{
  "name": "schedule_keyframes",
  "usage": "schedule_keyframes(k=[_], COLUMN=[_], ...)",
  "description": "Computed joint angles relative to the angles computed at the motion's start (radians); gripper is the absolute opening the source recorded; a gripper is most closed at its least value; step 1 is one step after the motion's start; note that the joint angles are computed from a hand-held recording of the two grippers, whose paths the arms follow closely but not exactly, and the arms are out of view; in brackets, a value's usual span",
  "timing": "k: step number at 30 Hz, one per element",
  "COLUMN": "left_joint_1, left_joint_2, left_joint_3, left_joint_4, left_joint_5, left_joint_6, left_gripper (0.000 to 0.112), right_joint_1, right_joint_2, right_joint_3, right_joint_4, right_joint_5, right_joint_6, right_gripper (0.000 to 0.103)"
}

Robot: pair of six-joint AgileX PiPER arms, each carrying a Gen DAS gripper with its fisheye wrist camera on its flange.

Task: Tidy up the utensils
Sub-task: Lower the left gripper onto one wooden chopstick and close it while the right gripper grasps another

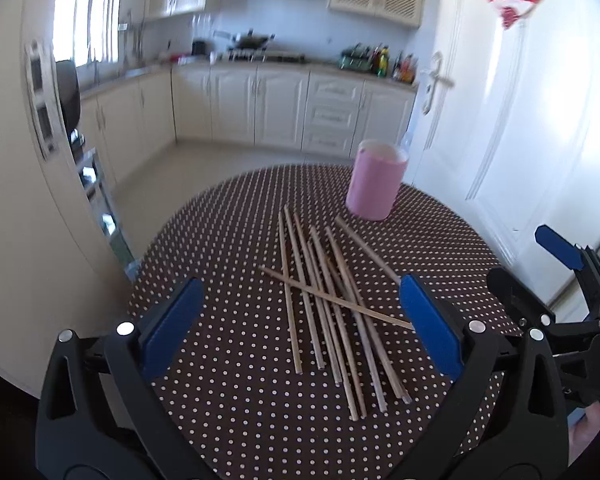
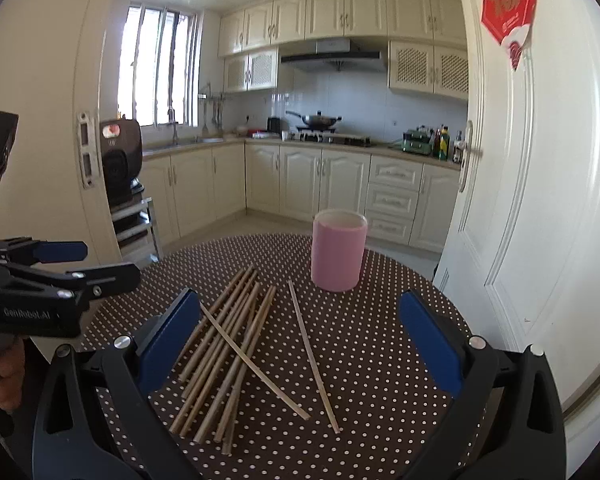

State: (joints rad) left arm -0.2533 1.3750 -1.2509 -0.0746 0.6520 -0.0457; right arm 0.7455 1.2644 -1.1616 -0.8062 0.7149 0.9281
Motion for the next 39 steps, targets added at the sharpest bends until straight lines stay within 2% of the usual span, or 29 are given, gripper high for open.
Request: schedule_keyframes(k=[3, 6, 8, 9, 12, 14, 17, 20, 25, 30, 35, 39], left_joint_1=[0.043, 0.061, 0.064, 0.068, 0.073, 0.082, 0.093, 0.1, 0.111, 0.113, 0.115, 0.118], left_joint_2=[0.113, 0.236, 0.322, 0.373, 0.46, 0.512, 0.573, 0.615, 0.642, 0.688, 0.7, 0.712], left_joint_3=[-0.098, -0.218, -0.303, -0.354, -0.447, -0.506, -0.576, -0.624, -0.66, -0.712, -0.722, -0.742], left_joint_4=[-0.06, -0.101, -0.115, -0.13, -0.12, -0.136, -0.16, -0.166, -0.177, -0.182, -0.194, -0.21], left_joint_5=[0.081, 0.184, 0.262, 0.307, 0.372, 0.407, 0.458, 0.484, 0.497, 0.512, 0.507, 0.512], left_joint_6=[0.031, 0.044, 0.029, 0.03, -0.015, -0.025, -0.038, -0.053, -0.076, -0.074, -0.07, -0.061], left_gripper=[0.096, 0.085, 0.068, 0.064, 0.056, 0.055, 0.042, 0.036, 0.03, 0.021, 0.012, 0.008], right_joint_1=[-0.099, -0.175, -0.214, -0.236, -0.269, -0.28, -0.313, -0.343, -0.362, -0.392, -0.414, -0.397], right_joint_2=[0.073, 0.148, 0.193, 0.219, 0.285, 0.324, 0.386, 0.447, 0.516, 0.614, 0.723, 0.794], right_joint_3=[-0.043, -0.101, -0.143, -0.17, -0.241, -0.287, -0.362, -0.429, -0.495, -0.632, -0.789, -0.897], right_joint_4=[0.169, 0.344, 0.446, 0.501, 0.588, 0.607, 0.685, 0.75, 0.793, 0.837, 0.896, 0.875], right_joint_5=[-0.045, -0.055, -0.041, -0.029, 0.013, 0.046, 0.096, 0.142, 0.18, 0.281, 0.408, 0.494], right_joint_6=[-0.182, -0.368, -0.473, -0.534, -0.648, -0.693, -0.785, -0.85, -0.907, -0.963, -1.008, -1.014], right_gripper=[0.096, 0.096, 0.096, 0.096, 0.094, 0.088, 0.082, 0.073, 0.07, 0.064, 0.045, 0.038])
